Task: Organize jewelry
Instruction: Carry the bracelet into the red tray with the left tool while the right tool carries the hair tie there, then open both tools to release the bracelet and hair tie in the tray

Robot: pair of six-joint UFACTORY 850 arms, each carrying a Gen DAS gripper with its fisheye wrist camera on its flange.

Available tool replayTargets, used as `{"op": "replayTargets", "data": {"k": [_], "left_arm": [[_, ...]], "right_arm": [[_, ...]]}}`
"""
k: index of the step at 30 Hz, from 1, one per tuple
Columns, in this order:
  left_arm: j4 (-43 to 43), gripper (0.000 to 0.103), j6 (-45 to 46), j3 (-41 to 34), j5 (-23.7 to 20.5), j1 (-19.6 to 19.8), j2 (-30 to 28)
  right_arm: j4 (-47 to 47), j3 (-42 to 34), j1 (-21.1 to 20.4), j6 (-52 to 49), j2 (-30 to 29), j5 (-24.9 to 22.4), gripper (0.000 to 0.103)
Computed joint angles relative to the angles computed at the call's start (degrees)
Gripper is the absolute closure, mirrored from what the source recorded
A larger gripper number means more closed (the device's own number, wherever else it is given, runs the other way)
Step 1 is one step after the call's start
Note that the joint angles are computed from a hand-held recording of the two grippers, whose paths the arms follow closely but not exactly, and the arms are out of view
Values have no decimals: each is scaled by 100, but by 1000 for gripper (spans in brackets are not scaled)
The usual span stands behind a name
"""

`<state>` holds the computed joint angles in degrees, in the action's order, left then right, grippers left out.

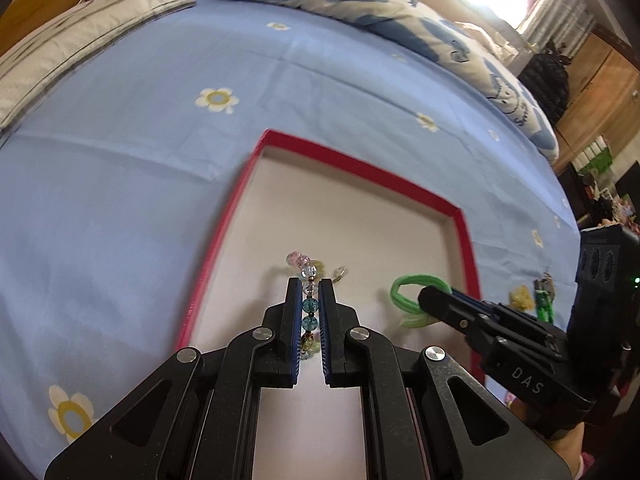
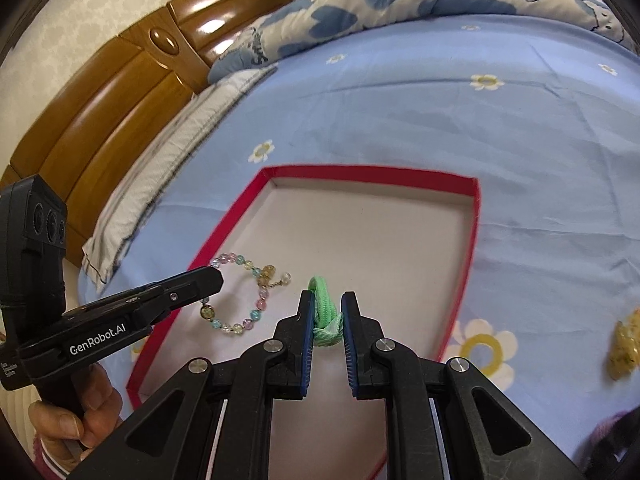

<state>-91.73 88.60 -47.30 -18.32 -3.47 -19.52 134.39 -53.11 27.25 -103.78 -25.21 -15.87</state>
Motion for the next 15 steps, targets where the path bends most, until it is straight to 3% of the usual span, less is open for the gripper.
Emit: {"op": "replayTargets", "data": {"k": [5, 10, 13, 15], "left_arm": [[-99, 96, 169, 3, 202, -51, -58], [407, 96, -347, -61, 352, -100, -148], [699, 92, -658, -80, 402, -101, -154], [860, 81, -836, -75, 465, -105, -140]], "right_arm": [[-185, -155, 37, 117, -130, 163, 89], [-219, -226, 56, 57, -163, 323, 85], [-277, -220, 36, 136, -161, 307, 84], [-316, -219, 32, 205, -163, 275, 83]]}}
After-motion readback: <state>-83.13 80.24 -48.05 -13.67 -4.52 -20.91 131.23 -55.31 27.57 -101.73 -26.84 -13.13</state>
